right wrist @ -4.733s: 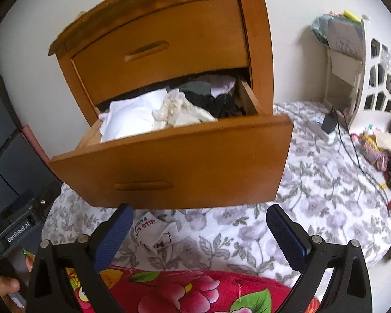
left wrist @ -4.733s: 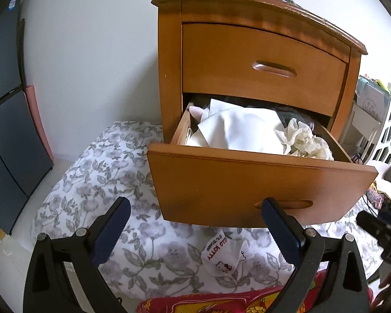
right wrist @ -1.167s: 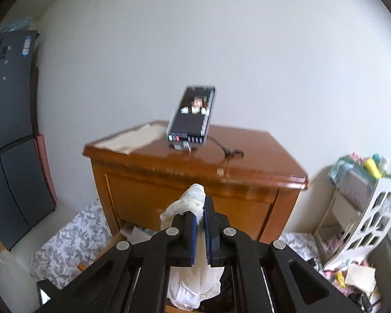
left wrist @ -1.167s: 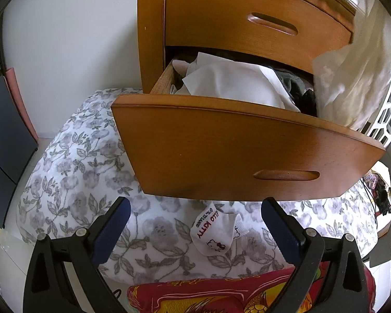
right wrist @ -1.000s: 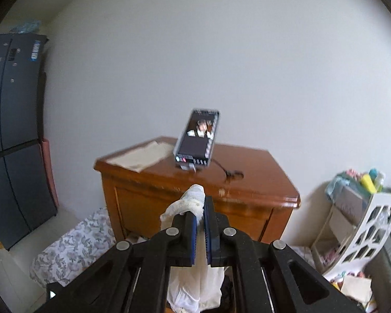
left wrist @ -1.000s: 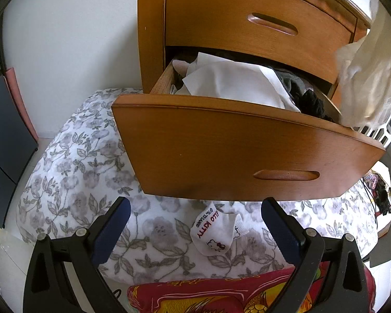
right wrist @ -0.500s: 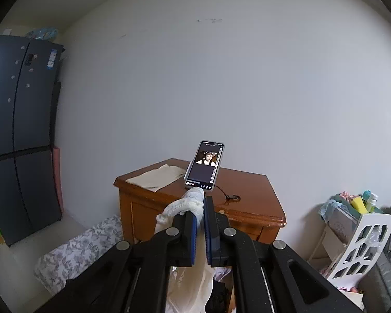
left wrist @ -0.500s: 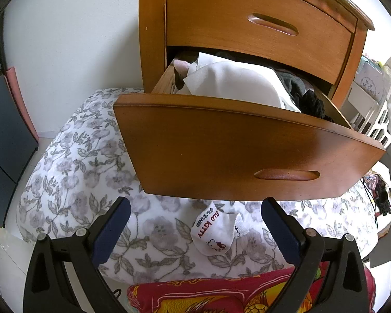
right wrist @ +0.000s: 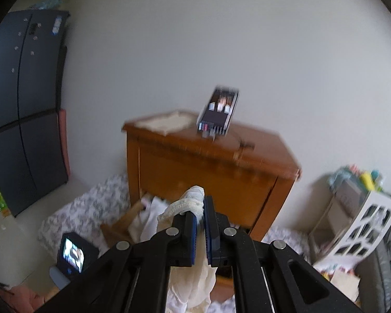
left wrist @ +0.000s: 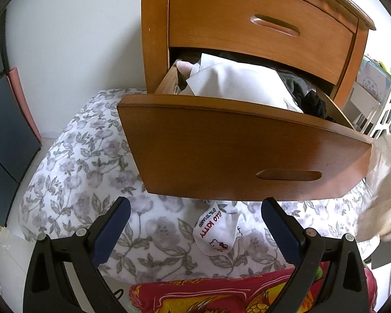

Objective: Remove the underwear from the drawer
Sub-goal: 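Lower the cream cloth onto the bedspread beside the sock, open right gripper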

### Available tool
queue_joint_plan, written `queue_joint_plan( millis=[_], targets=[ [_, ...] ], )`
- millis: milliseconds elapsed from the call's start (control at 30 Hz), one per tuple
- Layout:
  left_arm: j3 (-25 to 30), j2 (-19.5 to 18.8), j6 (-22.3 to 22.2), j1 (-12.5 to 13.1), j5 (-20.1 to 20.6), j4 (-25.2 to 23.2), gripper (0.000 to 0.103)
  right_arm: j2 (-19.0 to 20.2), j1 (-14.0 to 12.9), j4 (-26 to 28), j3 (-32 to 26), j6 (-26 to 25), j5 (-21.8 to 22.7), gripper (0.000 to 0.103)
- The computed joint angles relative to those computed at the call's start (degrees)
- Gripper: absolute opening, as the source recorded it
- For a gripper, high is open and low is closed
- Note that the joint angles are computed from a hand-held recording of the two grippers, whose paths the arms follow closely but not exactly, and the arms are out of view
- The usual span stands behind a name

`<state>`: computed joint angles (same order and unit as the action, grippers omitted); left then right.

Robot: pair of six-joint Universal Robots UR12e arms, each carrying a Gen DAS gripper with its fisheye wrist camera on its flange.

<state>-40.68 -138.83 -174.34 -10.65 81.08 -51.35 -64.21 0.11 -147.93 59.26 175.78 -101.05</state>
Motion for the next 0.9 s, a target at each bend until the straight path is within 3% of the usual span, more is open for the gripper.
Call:
queue_joint_plan(
  millis=[367, 900],
  targets=[
    [0.25, -0.15, -0.11, 0.02, 0.00, -0.34, 0.100, 4.84, -1.51, 19.36, -1.06, 6.92, 6.31, 0.006],
    [0.45, -0.29, 0.09, -0.04, 0.33, -0.68, 0.100, 9.41, -1.67, 26.45, 0.40, 13.31, 11.52, 0.006]
  ],
)
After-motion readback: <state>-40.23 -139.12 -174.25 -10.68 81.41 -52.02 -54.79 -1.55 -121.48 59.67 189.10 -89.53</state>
